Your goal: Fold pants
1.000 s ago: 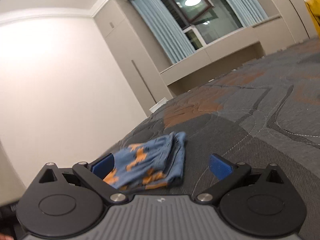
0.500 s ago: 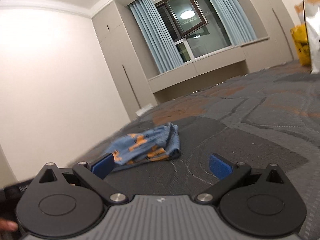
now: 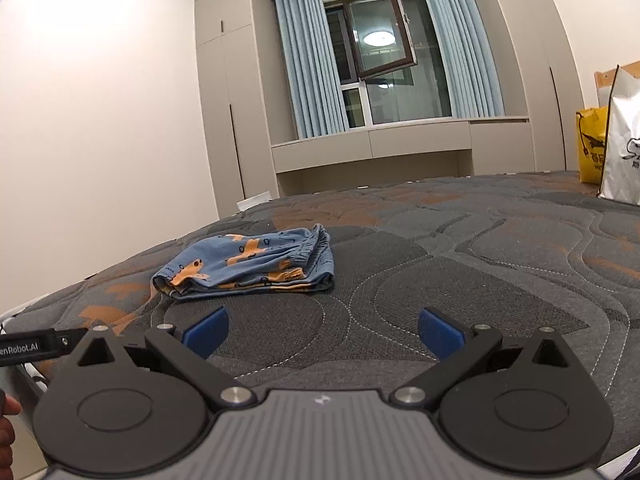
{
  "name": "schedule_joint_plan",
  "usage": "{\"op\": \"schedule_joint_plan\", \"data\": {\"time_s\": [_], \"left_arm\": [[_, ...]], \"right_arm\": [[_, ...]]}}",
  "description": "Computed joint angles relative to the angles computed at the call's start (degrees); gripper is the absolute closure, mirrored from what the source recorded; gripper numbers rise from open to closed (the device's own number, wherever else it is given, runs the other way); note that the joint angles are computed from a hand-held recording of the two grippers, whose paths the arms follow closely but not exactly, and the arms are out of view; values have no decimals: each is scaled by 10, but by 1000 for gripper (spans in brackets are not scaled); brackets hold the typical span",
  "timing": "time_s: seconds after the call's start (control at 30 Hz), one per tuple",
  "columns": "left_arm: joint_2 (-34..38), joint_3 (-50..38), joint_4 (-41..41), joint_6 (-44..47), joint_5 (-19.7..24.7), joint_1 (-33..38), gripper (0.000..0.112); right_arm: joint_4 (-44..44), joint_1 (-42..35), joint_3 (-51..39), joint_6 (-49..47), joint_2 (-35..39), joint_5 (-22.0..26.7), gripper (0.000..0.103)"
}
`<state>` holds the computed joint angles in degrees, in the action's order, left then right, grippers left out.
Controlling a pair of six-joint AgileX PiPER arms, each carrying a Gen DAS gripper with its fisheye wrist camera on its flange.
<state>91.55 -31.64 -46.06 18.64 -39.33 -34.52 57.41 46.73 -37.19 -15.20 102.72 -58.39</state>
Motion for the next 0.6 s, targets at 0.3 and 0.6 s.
{"op": "schedule_joint_plan", "data": {"time_s": [0.3,0.6], "left_arm": [[10,2,-18,32,-13,-13,10],[10,7,-34,52,-20,-14,10]], "right_arm": [[-10,19,-5,-42,24,-10,0],[-17,19,0,-42,21,-11,0]]}}
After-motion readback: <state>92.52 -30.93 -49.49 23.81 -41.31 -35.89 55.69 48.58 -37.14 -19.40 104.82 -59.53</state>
